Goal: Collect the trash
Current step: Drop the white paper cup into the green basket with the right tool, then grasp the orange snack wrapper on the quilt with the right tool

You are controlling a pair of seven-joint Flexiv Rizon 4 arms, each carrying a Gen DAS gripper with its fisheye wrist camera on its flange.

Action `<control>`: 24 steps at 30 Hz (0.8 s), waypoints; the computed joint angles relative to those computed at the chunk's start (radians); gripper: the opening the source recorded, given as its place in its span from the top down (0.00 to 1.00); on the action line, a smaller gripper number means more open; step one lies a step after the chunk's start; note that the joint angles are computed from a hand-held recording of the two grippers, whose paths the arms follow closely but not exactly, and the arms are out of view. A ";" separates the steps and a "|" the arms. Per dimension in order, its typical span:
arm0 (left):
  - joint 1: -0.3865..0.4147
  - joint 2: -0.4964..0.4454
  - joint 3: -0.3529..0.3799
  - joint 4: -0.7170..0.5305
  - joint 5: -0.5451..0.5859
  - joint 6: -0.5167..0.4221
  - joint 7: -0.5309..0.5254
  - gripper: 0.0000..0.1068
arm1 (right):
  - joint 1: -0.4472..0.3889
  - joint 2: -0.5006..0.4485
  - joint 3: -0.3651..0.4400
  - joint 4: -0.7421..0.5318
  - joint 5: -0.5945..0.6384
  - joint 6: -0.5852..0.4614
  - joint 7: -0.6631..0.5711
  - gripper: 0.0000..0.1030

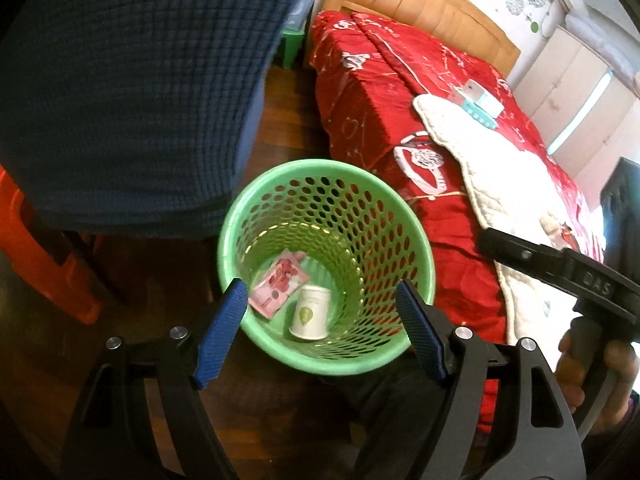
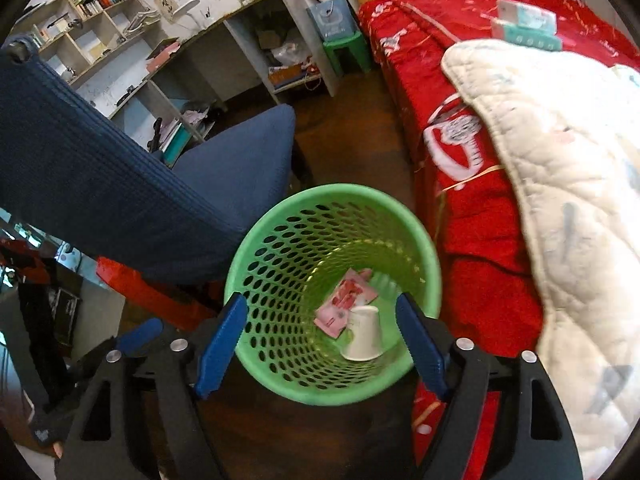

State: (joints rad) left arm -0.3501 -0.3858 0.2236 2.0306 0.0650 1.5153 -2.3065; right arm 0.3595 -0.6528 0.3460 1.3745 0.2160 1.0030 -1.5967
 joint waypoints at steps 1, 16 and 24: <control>-0.002 -0.003 -0.001 -0.006 0.002 0.000 0.001 0.29 | -0.004 0.011 -0.005 0.017 -0.001 0.014 -0.003 0.24; -0.004 -0.097 -0.109 -0.212 -0.011 -0.077 0.127 0.27 | -0.104 0.201 -0.099 0.303 -0.096 0.216 0.060 0.20; -0.013 -0.164 -0.166 -0.331 -0.069 -0.123 0.214 0.27 | -0.170 0.259 -0.155 0.397 -0.154 0.282 0.133 0.19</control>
